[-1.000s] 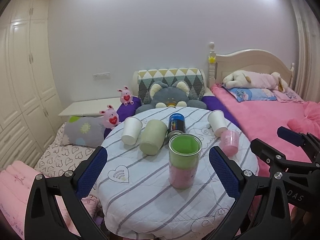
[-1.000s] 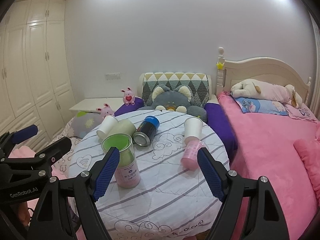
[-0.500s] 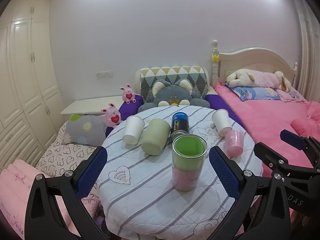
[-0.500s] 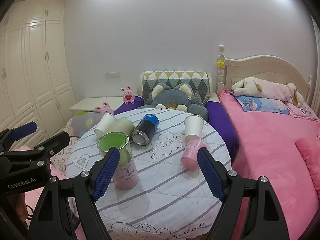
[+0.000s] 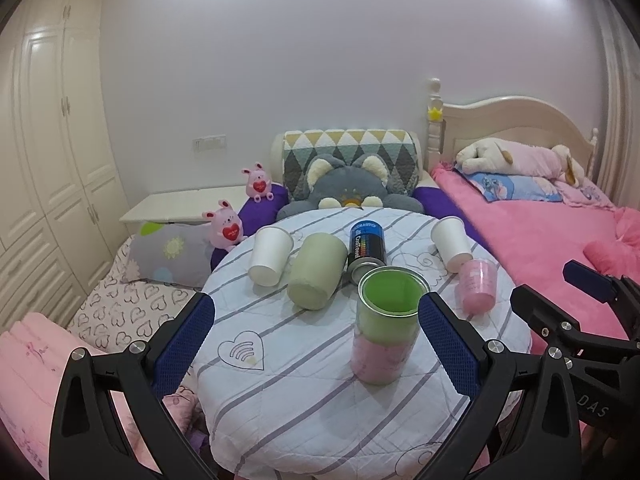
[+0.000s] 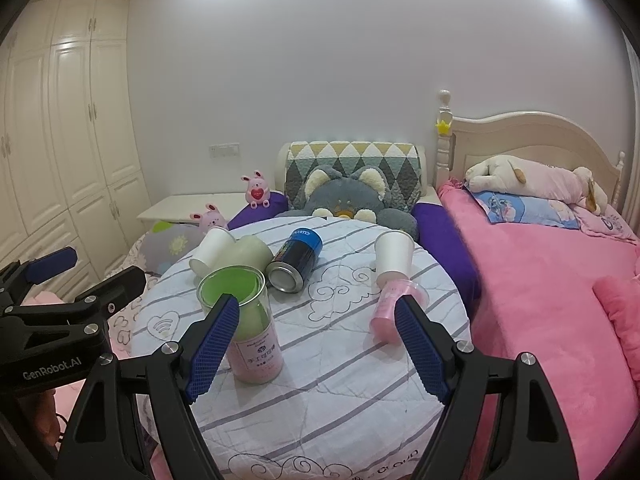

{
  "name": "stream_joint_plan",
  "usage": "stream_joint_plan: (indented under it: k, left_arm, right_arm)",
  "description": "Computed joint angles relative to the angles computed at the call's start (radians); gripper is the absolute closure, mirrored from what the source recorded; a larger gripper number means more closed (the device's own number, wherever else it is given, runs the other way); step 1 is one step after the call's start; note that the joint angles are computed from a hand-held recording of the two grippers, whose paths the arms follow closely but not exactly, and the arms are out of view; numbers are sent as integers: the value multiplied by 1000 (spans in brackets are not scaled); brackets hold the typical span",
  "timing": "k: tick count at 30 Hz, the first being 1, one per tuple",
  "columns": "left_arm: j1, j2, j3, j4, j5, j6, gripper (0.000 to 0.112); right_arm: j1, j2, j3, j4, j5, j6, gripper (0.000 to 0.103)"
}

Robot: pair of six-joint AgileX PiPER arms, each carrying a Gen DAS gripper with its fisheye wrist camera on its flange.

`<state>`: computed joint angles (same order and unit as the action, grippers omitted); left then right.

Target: Flip cup upright

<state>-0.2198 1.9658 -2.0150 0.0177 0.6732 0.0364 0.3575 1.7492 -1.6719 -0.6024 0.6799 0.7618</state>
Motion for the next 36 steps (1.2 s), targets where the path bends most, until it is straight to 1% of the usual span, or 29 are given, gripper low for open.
stream_joint_plan:
  k: [4,18,36]
  left_arm:
    - [8,16,-14,-15,9,7,9]
    - [8,32,-27,-2,15,-4,9]
    - [16,41,-19,-31,11,14,9]
  right_arm:
    - [13,10,-14,-27,20,20,22]
    - [18,12,-14,-35,34,47,22]
    - [12,20,-29,-15,51,32,22]
